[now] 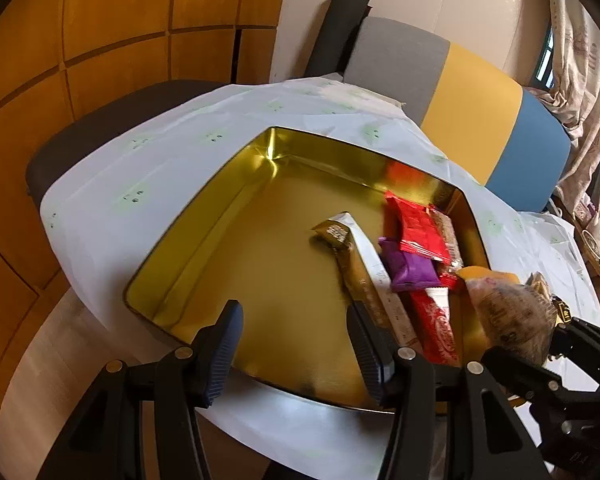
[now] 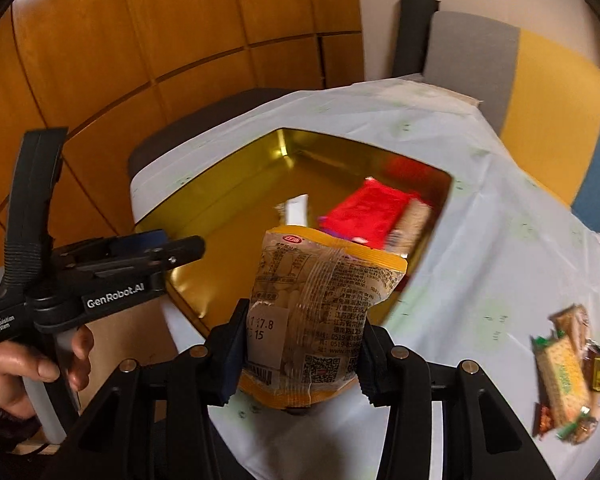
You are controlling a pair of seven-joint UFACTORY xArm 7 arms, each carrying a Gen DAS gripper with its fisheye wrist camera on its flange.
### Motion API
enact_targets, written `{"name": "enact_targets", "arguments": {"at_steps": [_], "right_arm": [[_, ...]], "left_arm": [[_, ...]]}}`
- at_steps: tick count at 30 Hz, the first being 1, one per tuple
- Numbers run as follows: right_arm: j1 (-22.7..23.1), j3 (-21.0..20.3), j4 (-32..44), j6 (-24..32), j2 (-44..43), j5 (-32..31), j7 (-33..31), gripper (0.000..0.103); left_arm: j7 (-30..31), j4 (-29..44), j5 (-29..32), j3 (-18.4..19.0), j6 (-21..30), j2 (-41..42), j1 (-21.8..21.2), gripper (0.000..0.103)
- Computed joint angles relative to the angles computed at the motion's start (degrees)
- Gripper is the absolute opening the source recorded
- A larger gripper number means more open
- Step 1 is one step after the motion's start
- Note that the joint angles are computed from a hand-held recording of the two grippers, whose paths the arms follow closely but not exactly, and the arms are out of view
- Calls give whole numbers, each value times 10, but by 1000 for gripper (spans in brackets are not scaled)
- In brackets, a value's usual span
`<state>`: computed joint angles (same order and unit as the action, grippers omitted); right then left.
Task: Organize snacks
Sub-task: 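Carry the orange-topped bread bag into the gold tray and open the right tool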
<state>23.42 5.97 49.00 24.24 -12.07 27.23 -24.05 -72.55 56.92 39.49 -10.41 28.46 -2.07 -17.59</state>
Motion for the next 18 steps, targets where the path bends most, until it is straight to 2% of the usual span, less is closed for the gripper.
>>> {"name": "enact_targets", "arguments": {"at_steps": [12,16,18], "right_arm": [[-8,26,35,0,58,-48,36,47],[-8,23,62,20,88,-13,11,49],[-13,29,66,4,102,-25,17,51]], "left_arm": [[-10,-12,6,-3,6,-15,10,55],[-9,-11,5,-4,10,-15,11,55],[-5,-11,4,-5,12,-17,11,55]]}}
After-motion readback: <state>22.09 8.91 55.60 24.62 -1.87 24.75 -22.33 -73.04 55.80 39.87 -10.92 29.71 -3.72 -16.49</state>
